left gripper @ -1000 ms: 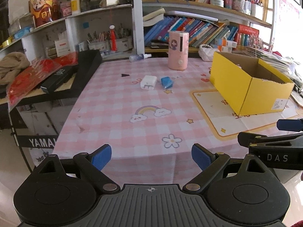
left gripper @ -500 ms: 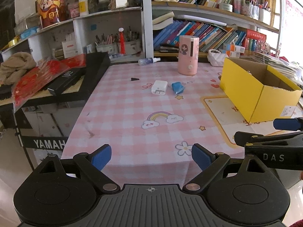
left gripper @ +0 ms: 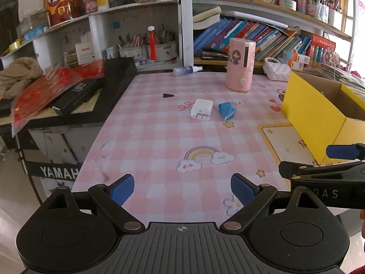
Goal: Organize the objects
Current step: 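Reach the right tool toward the blue item while the left tool approaches the white charger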
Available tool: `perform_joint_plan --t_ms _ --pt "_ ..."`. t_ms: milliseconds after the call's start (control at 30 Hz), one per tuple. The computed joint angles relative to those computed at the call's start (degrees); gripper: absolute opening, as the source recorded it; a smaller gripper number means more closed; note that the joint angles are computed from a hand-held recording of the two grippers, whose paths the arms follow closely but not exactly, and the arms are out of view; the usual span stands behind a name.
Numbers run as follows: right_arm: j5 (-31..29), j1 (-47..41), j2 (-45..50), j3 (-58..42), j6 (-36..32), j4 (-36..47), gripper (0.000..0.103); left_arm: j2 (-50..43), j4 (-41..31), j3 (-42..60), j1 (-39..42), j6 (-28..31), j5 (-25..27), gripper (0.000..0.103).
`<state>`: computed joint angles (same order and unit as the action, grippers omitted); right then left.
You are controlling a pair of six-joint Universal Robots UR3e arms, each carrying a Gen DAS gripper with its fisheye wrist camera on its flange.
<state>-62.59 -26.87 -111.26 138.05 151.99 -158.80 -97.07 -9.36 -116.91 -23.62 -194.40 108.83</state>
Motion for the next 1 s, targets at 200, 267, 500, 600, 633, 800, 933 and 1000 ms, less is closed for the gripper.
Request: perform_joint_plan --t_ms 200,267,500,600,633,800,933,1000 --pt "-2.58 3.42 12.56 -7.91 2.73 -5.52 0.09 -6.12 -0.68 7.3 1.96 0.46 -1.86 0.094" --pt "-3.21 4.18 15.87 -10.8 3.09 -5.92 0.09 -8.0 -1.49 9.82 2.44 0.51 -2.21 0.094" --pt "-4.32 6.12 25.11 -20.15 3.77 -5.38 0.09 -13.48 -4.64 17.74 3.4 0.53 -2.63 0.094" --pt "-4.56 6.91 28.39 -23.93 3.98 -4.73 0.09 -15.29 -6.0 20.67 3.76 0.45 -2.64 0.094" --pt "-4.61 7.16 29.45 -25.19 4.08 -4.52 0.09 -15.92 -6.51 21.71 3.89 0.44 -2.63 0.094" --pt "-4.92 8.08 34.62 -31.3 4.94 -3.71 0.09 -18.67 -8.4 26.11 4.54 0.34 -2.4 0.094" --pt "-5.14 8.81 38.17 -35.78 5.53 -3.05 0.09 -20.32 -9.55 28.7 5.15 0.27 -2.55 0.094" --pt "-5.25 9.13 39.74 -37.87 5.64 -2.61 0.09 -21.22 -10.25 30.14 5.33 0.38 -2.45 0.094"
